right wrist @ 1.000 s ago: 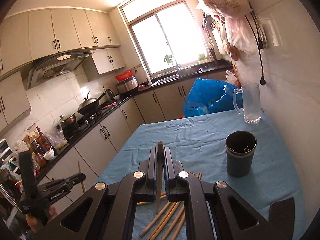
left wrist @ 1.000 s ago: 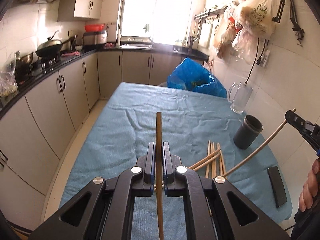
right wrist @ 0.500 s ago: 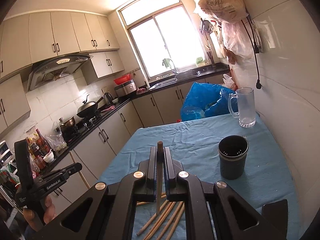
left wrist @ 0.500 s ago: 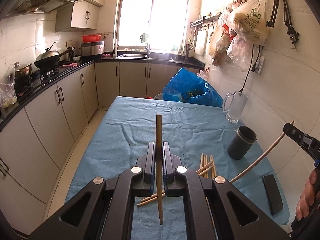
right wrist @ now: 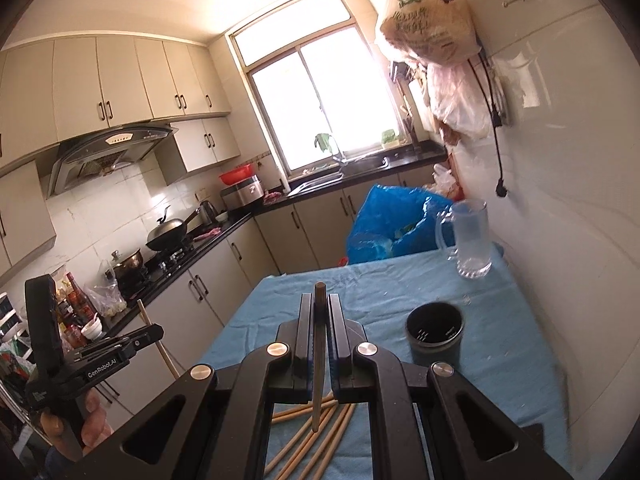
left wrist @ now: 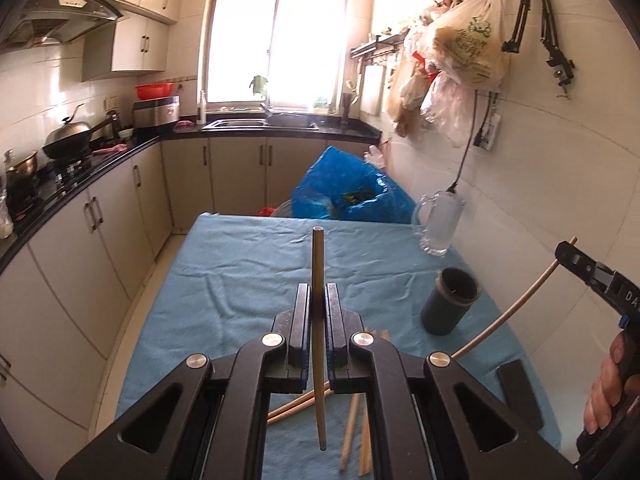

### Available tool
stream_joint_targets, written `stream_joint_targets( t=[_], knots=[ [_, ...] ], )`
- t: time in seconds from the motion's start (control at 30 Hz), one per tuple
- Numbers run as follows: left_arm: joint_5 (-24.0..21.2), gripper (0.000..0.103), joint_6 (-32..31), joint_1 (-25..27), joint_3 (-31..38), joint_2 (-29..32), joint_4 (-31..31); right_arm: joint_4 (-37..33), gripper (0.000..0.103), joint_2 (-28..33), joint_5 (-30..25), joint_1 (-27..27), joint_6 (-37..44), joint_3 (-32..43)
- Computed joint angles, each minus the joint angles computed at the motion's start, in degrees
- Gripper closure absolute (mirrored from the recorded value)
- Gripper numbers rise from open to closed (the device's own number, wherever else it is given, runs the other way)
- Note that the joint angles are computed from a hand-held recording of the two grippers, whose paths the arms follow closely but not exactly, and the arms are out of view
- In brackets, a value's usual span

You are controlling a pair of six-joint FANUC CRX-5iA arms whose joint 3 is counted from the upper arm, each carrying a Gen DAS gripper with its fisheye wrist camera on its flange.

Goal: Organize utensils
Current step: 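Lift both held chopsticks upright and carry them over the black cup, then lower the chopsticks into the black cup and open both tools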

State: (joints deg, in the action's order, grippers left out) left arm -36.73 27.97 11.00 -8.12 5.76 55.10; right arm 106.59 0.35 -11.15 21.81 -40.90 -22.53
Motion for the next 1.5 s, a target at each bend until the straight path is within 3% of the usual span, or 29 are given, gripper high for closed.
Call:
stream_joint_targets(
  t=[0.47, 0.77, 0.93, 1.1, 1.27, 1.5],
  knots=[
    [-0.2, 0.097, 0.6, -8.9, 10.9, 4.0, 1.6, -5.5, 0.097, -2.3, -5.3, -2.4, 7.4, 2.0],
    [-1.7, 0.097, 4.5, -14.3, 21.5, 11.5, 2.4, -11.2, 0.097, -0.5, -5.0, -5.9, 13.0, 5.3],
    [-3.6, 0.097, 13.0, -16.4, 31.0, 18.5, -3.3, -14.1, 0.097, 1.2, -3.5, -8.2, 14.9, 6.3],
    [-0.7, 0.097, 15.4, -18.2, 32.8, 22.7, -5.0, -19.6, 0.097, 4.0, -2.0, -9.1, 19.5, 8.0],
    [-4.8, 0.097, 22.7, -18.4, 39.7, 28.6, -12.0, -36.2, 0.097, 7.8, -3.5, -6.3, 33.9, 11.1],
    [-9.8, 0.097, 27.6, -18.2, 44.5, 32.0, -18.0, -61.2, 0.096, 11.8, -7.4, -2.8, 56.1, 17.5]
  ],
)
